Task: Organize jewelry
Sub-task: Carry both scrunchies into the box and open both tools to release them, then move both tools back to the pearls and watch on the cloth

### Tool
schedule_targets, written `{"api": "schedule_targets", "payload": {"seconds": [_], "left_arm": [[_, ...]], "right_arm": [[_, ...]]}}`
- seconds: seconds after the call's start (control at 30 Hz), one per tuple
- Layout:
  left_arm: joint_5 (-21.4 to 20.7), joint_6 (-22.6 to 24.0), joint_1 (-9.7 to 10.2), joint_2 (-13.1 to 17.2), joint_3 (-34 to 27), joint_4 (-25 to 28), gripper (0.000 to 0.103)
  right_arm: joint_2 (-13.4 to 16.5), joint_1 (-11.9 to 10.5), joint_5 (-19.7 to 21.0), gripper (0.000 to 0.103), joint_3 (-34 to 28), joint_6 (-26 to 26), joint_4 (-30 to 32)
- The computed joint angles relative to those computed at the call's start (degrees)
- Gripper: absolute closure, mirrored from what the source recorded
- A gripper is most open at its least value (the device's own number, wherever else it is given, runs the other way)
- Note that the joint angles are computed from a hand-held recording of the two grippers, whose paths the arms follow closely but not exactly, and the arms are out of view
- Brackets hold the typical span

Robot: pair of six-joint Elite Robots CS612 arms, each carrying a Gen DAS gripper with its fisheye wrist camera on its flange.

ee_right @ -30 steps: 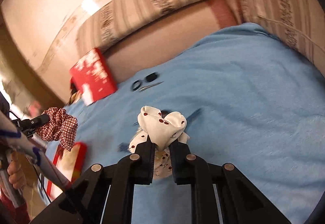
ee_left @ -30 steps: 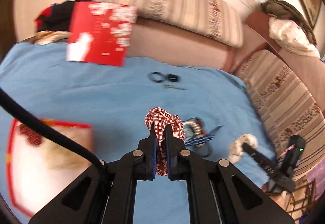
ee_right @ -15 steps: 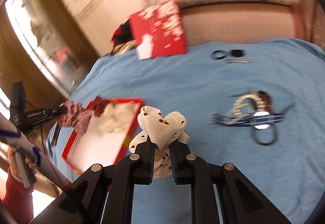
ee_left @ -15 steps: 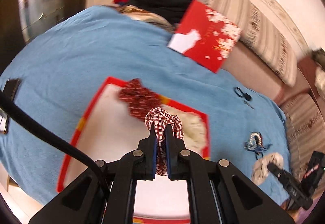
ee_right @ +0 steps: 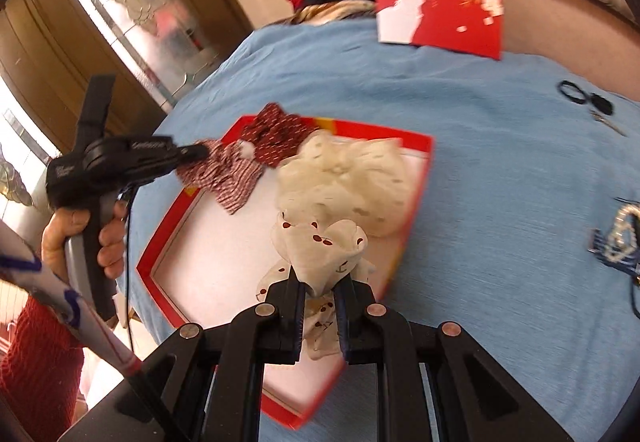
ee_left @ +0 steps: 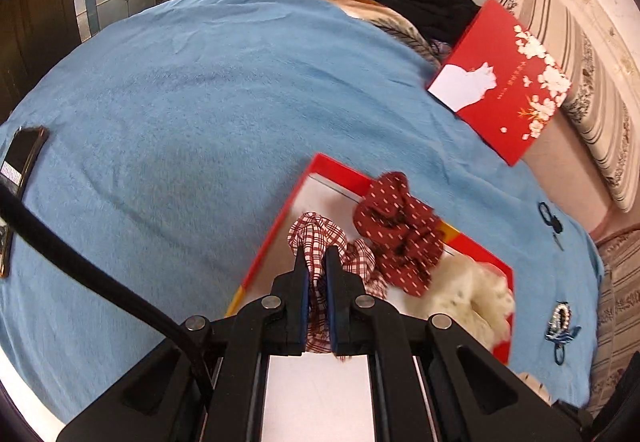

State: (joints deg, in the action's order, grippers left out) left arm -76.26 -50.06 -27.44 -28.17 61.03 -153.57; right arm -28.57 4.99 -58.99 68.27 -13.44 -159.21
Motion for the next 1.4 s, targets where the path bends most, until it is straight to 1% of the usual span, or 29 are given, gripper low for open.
{"api": "schedule_targets", "payload": {"seconds": [0.13,0.23,0.4,0.47,0.6,0.67,0.73,0.8,0.87,0.93,1.07,1.1,1.17,1.2,1.3,1.4], "left_arm": [[0.33,1.26,0.38,1.47,-2.74,2.8,0.096],[0.13,1.52,0.61,2.44,-4.41,4.23,0.096],[-0.57,1.2,0.98,3.02,-5.03,4.42,0.096],[-1.31,0.98,1.17,3.02,-4.88,3.9,0.096],[-2.12,0.81,1.32,2.78,-4.32,2.47,0.095],[-1.84,0.63,1.25,2.31,-3.57,1.39,0.089],[-1.49,0.53,1.21,1.87,-2.93,0.54,0.079],[-0.79,0.45,1.12,1.18,-2.01,-0.35,0.072],[-0.39,0.21,1.08,0.39,-0.93,-1.38,0.069],[-0.21,-0.54,1.04,-0.59,0.38,-2.49,0.066],[1.98,-1.78,0.37,-2.91,3.23,-4.04,0.062],[2.61,-1.69,0.14,-3.42,3.85,-4.33,0.061],[4.52,-1.6,-0.7,-4.59,5.12,-4.44,0.057],[5.16,-1.58,-1.02,-5.04,5.68,-4.44,0.057],[7.07,-1.19,-2.37,-6.33,7.15,-4.28,0.055],[8.76,0.04,-3.99,-7.22,8.18,-4.2,0.055]], "right_arm": [[1.16,0.96,2.58,0.088,-2.59,-1.71,4.72],[1.75,1.65,5.62,0.088,-4.04,-4.06,9.92],[2.69,2.99,10.01,0.088,-6.28,-9.43,19.78],[2.89,3.67,10.6,0.088,-6.56,-10.95,21.75],[3.37,4.55,11.31,0.088,-6.99,-11.86,23.06],[3.6,5.01,11.32,0.088,-7.28,-12.28,23.7],[3.77,5.4,10.74,0.086,-7.43,-12.42,23.37],[3.73,5.58,10.22,0.082,-7.02,-11.27,21.52],[3.6,5.61,10.57,0.058,-6.58,-10.07,19.66],[2.62,5.24,10.39,0.048,-4.85,-9.43,16.64],[0.42,4.36,10.34,0.047,-1.16,-9.59,12.25],[0.16,4.25,9.3,0.047,-0.61,-8.54,10.39],[-1.06,3.56,9.03,0.047,1.59,-8.09,7.42],[-1.08,3.31,8.91,0.047,1.39,-7.62,6.92],[-2.61,1.89,8.84,0.046,4.27,-6.63,3.61],[-4.08,0.44,7.69,0.046,6.4,-6.11,1.25]]}}
